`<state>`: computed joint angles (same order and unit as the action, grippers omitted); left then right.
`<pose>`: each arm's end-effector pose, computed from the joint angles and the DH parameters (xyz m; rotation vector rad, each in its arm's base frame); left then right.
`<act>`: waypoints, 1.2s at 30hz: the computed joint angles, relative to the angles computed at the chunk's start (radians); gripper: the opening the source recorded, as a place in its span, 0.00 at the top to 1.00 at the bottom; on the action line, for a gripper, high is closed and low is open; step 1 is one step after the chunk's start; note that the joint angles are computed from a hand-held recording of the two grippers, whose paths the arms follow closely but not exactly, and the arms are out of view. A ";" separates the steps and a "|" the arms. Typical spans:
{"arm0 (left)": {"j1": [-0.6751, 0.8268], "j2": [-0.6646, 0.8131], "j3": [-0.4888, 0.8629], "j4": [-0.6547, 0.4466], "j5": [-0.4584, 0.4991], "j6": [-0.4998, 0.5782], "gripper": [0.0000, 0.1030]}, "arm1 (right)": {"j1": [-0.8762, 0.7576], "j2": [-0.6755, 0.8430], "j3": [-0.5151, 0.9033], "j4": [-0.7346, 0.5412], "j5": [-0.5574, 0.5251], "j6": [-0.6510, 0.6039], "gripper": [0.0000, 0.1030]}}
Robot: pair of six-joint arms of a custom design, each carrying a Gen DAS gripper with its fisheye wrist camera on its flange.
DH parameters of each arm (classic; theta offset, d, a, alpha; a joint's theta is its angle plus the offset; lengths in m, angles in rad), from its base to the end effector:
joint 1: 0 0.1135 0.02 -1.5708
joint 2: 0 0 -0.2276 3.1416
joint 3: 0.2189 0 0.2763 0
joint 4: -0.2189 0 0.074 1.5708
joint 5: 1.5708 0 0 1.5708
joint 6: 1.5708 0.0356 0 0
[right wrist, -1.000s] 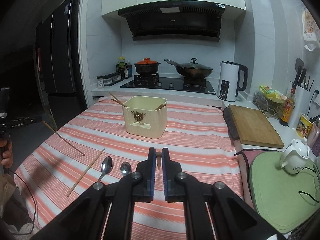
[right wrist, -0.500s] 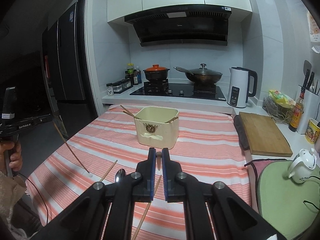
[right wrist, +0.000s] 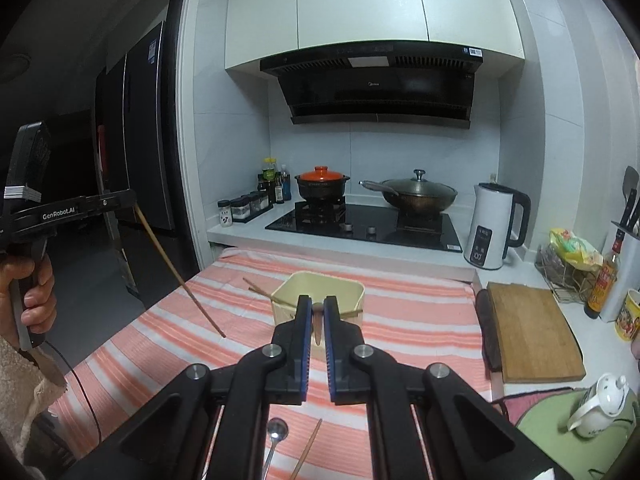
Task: Organize utensils
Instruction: 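Lower chopsticks into the box and open both tools, then move both open tools back down to the last chopstick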
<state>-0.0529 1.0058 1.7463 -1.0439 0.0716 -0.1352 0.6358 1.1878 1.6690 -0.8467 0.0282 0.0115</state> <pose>0.1609 -0.0111 0.4993 -0.0279 1.8779 -0.1965 0.2006 0.1468 0.4635 -0.5830 1.8685 0.4021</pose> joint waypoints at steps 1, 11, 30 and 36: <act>-0.009 0.029 0.008 0.037 -0.013 -0.009 0.98 | -0.004 0.036 0.035 0.010 -0.002 -0.001 0.94; -0.065 0.232 -0.081 0.278 -0.089 -0.047 0.98 | -0.073 0.360 0.207 0.165 -0.104 0.045 0.94; -0.007 0.189 -0.309 0.166 0.031 -0.010 0.18 | -0.104 0.509 0.101 0.244 -0.219 0.141 0.51; 0.139 -0.123 -0.533 -0.058 0.075 0.140 0.06 | -0.136 0.161 -0.209 0.244 -0.177 0.065 0.39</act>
<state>0.0862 0.8832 1.2138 -1.1019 0.1470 0.0053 0.4993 1.3490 1.4595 -0.6024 -0.1489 0.0769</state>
